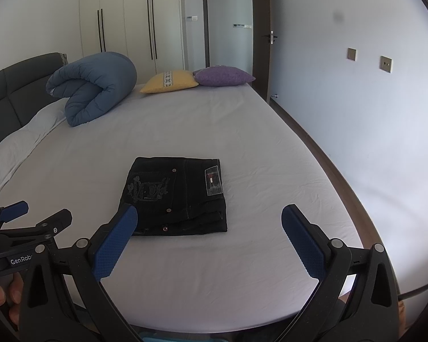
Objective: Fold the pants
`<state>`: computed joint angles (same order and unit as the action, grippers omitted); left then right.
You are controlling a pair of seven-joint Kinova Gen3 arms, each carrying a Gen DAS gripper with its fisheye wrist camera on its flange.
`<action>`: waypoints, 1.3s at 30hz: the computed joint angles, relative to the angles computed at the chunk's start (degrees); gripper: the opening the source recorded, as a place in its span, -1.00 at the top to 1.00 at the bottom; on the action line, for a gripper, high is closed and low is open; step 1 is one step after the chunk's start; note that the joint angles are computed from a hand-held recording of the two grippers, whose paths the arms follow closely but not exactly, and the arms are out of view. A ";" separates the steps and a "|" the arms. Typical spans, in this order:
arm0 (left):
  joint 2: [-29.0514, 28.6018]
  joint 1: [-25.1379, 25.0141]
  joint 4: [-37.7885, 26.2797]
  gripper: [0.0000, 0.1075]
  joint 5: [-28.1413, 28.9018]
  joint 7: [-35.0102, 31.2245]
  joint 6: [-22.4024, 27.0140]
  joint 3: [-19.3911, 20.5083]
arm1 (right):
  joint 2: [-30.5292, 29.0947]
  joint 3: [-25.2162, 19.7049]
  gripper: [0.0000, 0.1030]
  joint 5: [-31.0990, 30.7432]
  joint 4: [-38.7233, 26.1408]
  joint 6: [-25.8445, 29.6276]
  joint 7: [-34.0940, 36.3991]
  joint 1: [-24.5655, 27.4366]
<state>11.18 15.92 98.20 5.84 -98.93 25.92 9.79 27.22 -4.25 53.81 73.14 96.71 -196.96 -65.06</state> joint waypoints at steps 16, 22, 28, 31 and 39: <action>-0.01 0.10 0.46 -0.92 -0.16 0.23 -0.27 -0.03 | 0.03 -0.05 -1.00 -0.10 0.28 -0.44 0.04 0.21; -0.06 -0.76 0.99 -0.92 0.95 -0.97 -0.29 0.27 | 0.05 -0.05 -1.00 -0.30 0.31 -0.63 0.28 0.29; 0.01 -1.29 0.67 -0.92 1.83 -2.15 0.47 0.31 | -0.09 -0.12 -1.00 -0.29 0.57 -0.91 0.36 0.39; 0.21 -1.28 0.16 -0.92 1.99 -2.29 0.95 0.23 | -0.07 -0.13 -1.00 -0.32 0.53 -0.91 0.43 0.37; 0.53 -1.54 -0.42 -0.92 2.51 -2.79 1.87 0.20 | -0.07 -0.14 -1.00 -0.39 0.54 -1.12 0.63 0.39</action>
<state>11.71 14.38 97.78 8.35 -101.71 27.79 9.99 27.16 -4.39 53.41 73.68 95.59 -196.33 -64.67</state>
